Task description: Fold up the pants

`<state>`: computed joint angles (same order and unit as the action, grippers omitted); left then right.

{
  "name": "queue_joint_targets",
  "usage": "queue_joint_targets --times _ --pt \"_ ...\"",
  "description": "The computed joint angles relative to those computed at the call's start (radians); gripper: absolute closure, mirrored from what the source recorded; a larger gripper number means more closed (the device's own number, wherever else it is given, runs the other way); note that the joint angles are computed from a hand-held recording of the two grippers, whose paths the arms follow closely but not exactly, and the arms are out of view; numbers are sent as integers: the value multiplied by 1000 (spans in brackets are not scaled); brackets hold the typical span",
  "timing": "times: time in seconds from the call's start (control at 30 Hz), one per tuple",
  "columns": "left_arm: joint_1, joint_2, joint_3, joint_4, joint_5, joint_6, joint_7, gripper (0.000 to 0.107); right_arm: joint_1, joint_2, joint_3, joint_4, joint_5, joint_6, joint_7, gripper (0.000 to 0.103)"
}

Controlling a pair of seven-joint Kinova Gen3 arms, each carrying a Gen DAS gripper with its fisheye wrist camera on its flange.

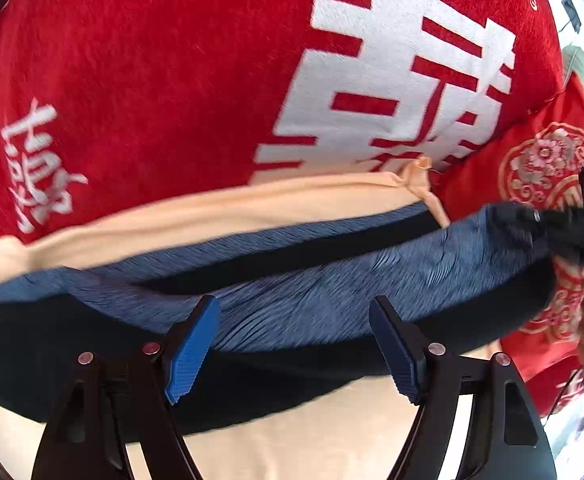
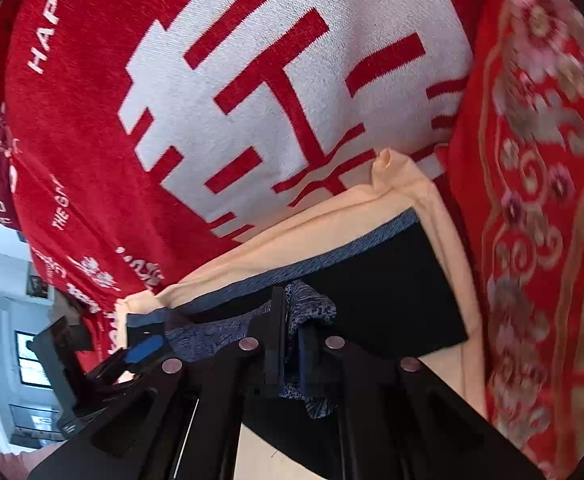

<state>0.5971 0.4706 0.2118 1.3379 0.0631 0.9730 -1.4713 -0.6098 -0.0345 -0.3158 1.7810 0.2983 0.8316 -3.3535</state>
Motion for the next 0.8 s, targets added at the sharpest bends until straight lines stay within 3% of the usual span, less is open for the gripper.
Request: queue_joint_targets --times 0.03,0.07,0.1,0.13,0.17,0.23,0.3,0.4,0.43,0.53,0.63,0.67,0.7,0.8 --pt "17 1 -19 2 -35 3 16 30 8 24 10 -18 -13 23 41 96" --pt "20 1 -32 6 -55 8 28 30 22 42 2 -34 -28 47 79 78" --pt "25 7 -43 9 -73 16 47 30 55 74 -24 -68 -26 84 104 33" --pt "33 23 -56 6 -93 35 72 30 96 92 -68 -90 -8 105 113 12" --pt "41 38 -71 8 -118 49 100 30 123 92 -104 -93 18 120 106 1" --pt "59 70 -98 20 -172 61 154 30 119 106 -144 -115 81 146 42 1" --pt "67 107 -113 18 -210 83 195 30 47 90 -115 -102 114 143 -40 1" --pt "50 146 -115 25 -215 92 225 29 -92 66 -55 -62 67 170 -162 2" --pt "37 141 -109 43 -208 67 235 24 -139 69 -30 -38 27 168 -202 3" --pt "37 140 -108 56 -226 44 250 21 -255 76 67 72 -82 72 -324 28" --pt "33 130 -103 85 -238 10 241 21 -240 84 57 150 -75 6 -428 49" --pt "33 132 -102 86 -240 7 240 21 -205 95 20 143 -40 16 -435 75" --pt "30 135 -100 80 -240 12 235 21 -184 108 -2 120 1 43 -426 91" --pt "26 145 -98 56 -242 38 220 21 -191 107 6 53 33 152 -338 91"
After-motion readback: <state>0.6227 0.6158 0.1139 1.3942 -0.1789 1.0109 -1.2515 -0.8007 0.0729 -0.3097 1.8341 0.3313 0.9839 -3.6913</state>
